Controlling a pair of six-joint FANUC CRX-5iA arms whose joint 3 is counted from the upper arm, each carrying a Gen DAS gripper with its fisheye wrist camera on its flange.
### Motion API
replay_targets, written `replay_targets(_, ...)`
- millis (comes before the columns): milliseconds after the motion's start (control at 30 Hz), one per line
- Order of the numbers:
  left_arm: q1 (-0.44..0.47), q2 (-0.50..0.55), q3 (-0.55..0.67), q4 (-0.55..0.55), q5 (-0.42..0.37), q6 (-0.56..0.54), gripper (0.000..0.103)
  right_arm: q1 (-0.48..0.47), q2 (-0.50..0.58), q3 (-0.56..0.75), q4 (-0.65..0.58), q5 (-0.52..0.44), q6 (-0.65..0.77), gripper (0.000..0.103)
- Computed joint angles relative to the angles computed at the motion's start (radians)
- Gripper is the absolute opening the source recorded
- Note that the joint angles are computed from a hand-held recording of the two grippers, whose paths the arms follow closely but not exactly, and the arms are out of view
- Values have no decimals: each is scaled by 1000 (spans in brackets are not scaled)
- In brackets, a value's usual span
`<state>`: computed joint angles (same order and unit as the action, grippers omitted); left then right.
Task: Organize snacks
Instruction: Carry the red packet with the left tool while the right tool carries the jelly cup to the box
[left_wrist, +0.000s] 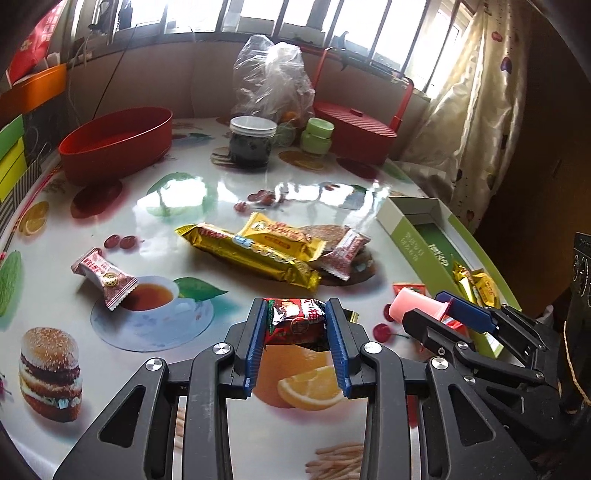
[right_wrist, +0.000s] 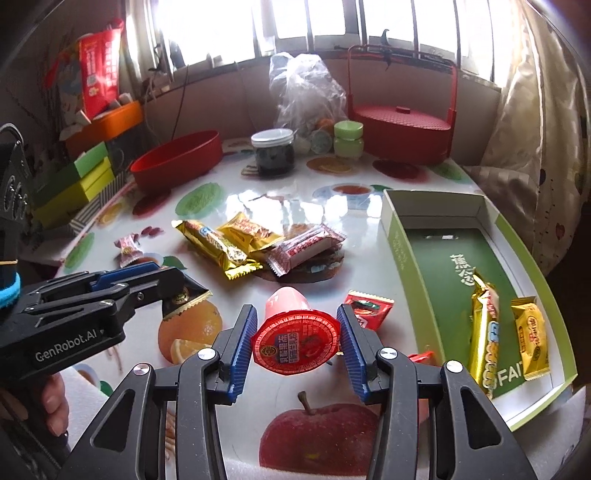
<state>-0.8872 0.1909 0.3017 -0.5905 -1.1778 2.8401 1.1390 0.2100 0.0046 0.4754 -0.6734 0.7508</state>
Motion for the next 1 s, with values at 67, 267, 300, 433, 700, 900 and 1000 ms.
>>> replay_targets(67,-4,5,10,-3,1,-5,33,-1,-10,-12,13,7,-16,44)
replay_targets(267,-15,22,43,-10,-7,-22,33,-4,-39,-46,50,21,-59,44)
replay_targets(300,-16,26,48,-10,-8,-26,33,-4,-43,-52,55,23,-65,44)
replay_targets(433,-19,37,67,-9,-7,-42,33,-6,-60,-71,79,29,-93,44)
replay_targets(700,-23,75,125,-1,4,-97,34,-14,-98,-120,142,27,-163,44)
replay_targets(900,-15,116,183,22,25,-158,34,-33,-131,-162,193,24,-231,44)
replay_targets(1000,-11,136,210,36,41,-180,33,-44,-150,-186,217,24,-265,44)
